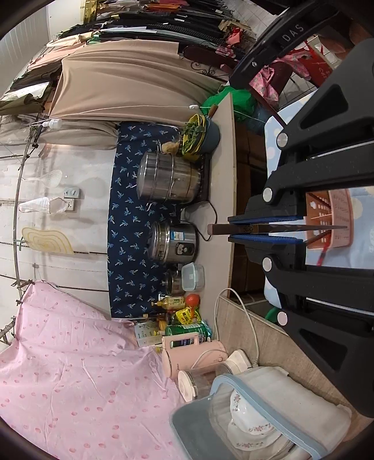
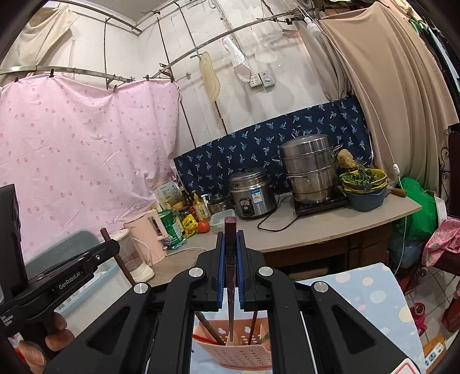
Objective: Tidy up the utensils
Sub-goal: 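Open both grippers to drop the chopsticks into the basket, then move both open grippers back down to the last two red chopsticks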
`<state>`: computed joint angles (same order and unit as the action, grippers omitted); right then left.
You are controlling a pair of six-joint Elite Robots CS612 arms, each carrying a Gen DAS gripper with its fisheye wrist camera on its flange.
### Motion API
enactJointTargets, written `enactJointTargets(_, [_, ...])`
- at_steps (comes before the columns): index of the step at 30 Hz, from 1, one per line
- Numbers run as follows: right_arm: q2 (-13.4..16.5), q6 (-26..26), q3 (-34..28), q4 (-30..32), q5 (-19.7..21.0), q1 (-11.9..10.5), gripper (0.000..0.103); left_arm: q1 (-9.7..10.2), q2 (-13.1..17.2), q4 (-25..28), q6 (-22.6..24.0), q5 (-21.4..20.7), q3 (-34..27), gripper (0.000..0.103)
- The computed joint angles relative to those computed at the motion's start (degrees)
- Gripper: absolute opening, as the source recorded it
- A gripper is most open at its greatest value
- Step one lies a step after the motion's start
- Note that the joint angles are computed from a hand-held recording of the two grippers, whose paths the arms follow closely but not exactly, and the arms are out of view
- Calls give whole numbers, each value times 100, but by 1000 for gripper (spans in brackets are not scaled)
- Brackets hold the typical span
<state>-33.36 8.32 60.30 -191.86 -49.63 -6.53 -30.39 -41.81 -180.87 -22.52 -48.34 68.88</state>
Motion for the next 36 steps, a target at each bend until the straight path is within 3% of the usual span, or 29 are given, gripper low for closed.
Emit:
enactJointTargets(13, [446, -610, -583, 1073, -314, 183, 7, 159, 453, 262, -35, -112, -551, 7])
enactJointTargets(20, [581, -770, -711, 1497, -449, 214, 7, 239, 633, 617, -264, -355, -715, 7])
enactJointTargets(27, [594, -1014, -673, 1608, -413, 225, 11, 216, 713, 719, -306, -309, -778, 8])
enactJointTargets(32, [496, -1076, -454, 1384, -502, 230, 25, 160, 711, 720, -218, -175, -742, 30])
enactJointTargets(36, [412, -1034, -292, 1171, -494, 199, 31, 136, 656, 674, -208, -149, -638, 35])
